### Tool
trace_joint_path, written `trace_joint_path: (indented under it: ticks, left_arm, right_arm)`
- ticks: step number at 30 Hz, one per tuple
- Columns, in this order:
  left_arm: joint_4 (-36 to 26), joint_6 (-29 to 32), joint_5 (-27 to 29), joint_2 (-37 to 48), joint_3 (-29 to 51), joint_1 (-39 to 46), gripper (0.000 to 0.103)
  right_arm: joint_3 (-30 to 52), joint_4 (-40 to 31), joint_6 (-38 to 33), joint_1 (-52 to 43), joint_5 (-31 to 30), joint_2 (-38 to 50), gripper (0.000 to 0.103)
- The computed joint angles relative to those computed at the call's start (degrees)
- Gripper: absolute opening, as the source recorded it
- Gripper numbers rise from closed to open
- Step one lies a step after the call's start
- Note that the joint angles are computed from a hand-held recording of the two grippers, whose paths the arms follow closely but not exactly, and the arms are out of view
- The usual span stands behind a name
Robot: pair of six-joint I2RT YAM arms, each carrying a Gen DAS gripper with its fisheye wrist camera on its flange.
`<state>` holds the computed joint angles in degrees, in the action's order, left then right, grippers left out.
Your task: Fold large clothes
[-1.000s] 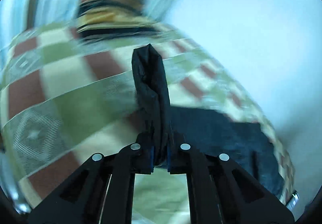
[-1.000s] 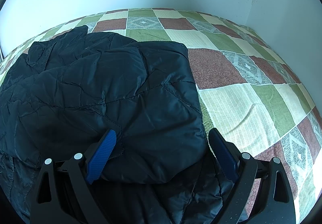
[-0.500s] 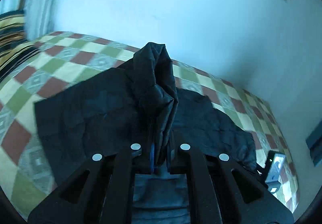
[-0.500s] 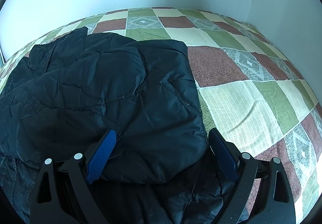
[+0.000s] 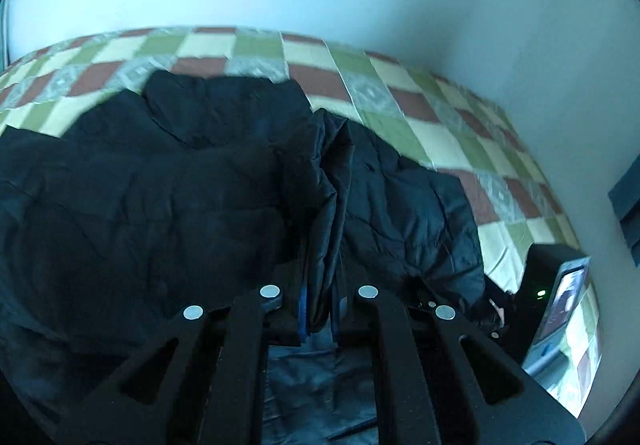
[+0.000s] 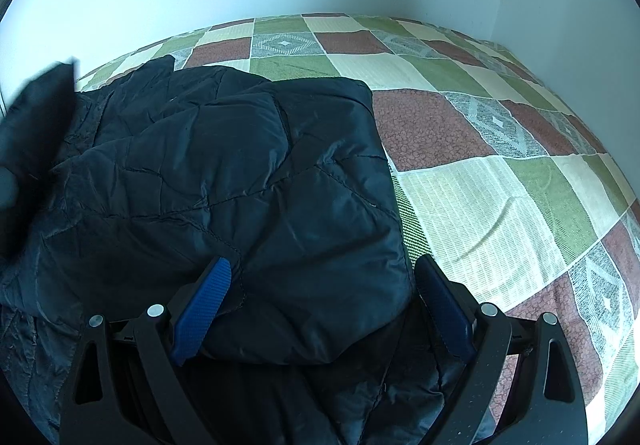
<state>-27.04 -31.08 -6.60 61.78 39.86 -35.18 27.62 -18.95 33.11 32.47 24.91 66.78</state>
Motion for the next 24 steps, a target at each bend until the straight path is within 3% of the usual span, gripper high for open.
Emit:
trace_joint_path:
  ticks: [10,12,13,15,20,24]
  left_arm:
    - [5.08,-2.09,0.74,9.02,0.74,-3.3,0.009]
    - [4.51,-2.47,0.5,8.36,0.97,-3.72,0.017]
    - [3.85,-2.5,0.41,7.2,1.01,-4.11,0.022]
    - [1.46,-2.79,-0.69,3.69,1.08,-5.14,0.046]
    - [-6.85,-1.06,-0.84,-8.11,0.93,-3.21,0.054]
    - [-15.91,6.45,-2.23,-18.28,0.37,6.06,0.055]
  right_arm:
    - [0.11,0.0,0.03,0.0,0.05,0.18,0.092]
    - [0.12,0.06,0.11,0.08,0.09,0.24,0.092]
    - [0.12,0.06,0.11,0.08,0.09,0.24,0.092]
    - [0.18,0.08,-0.02,0.05,0.18,0.36,0.092]
    - [0.33,-0.29,0.07,0.24,0.3,0.27,0.092]
    - [1.11,-2.34,0.17,-0.27,-0.52,-1.16,0.092]
